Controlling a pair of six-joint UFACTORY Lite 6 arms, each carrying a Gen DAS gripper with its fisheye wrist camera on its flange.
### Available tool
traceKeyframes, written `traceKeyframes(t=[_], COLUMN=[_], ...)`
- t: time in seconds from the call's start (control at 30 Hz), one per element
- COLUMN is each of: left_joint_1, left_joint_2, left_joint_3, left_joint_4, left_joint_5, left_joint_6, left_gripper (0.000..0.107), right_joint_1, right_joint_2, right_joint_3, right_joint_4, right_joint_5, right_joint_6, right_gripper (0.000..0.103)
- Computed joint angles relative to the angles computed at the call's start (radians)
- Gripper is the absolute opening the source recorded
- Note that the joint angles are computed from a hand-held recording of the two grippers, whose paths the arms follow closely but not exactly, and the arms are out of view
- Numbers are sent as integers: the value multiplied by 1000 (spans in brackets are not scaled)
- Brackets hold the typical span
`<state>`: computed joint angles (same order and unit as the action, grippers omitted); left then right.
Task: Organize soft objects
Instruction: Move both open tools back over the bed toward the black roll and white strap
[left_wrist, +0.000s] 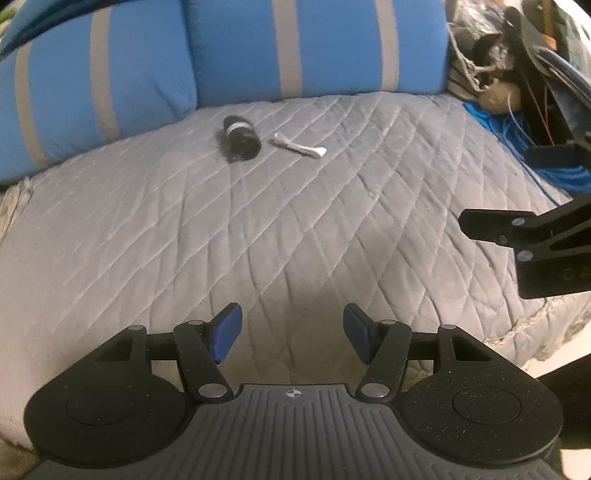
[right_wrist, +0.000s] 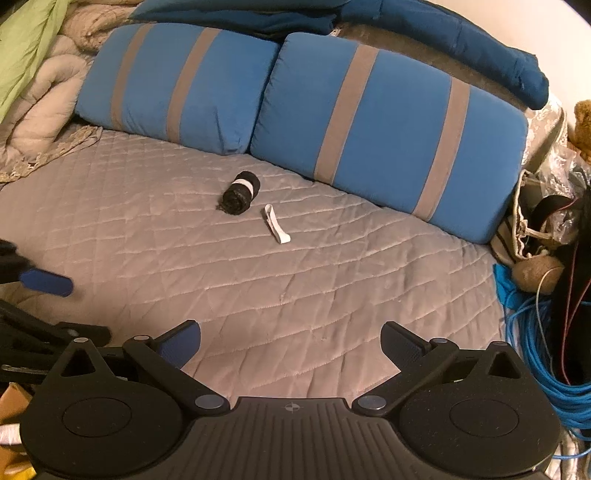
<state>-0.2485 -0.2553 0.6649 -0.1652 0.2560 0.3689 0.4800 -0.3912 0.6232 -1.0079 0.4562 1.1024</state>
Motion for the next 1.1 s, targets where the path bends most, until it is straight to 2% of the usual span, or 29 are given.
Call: traceKeyframes(t=[0.13, 0.33, 0.4, 0.63, 0.77, 0.9, 1.1], left_joint_1=[-49, -42, -40, 10, 37, 55, 95], left_joint_2=[14, 42, 60, 121, 142, 184, 258], left_joint_3=[-2, 46, 76, 216, 275, 343, 428], left_joint_4=[191, 154, 197, -75, -145, -156, -186], left_joint_5=[-65, -90, -75, 40, 78, 112, 150], left_joint_6=[-196, -183, -239, 6, 84, 108, 150], left_gripper=[60, 60, 60, 60, 60, 60, 60], right_joint_1=[-40, -150, -175, -268, -290, -291, -293], right_joint_2=[-19, 38, 77, 224, 342, 452, 580], right_joint_3=[-17, -7, 12, 116, 192, 266, 345], right_joint_4=[24, -16, -53, -71, -66, -205, -542], right_joint_5=[-21, -122, -142, -260, -307, -329, -339], right_joint_6=[-44, -56, -25, -70, -108, -3, 303], right_gripper=[103, 103, 103, 103, 103, 103, 103])
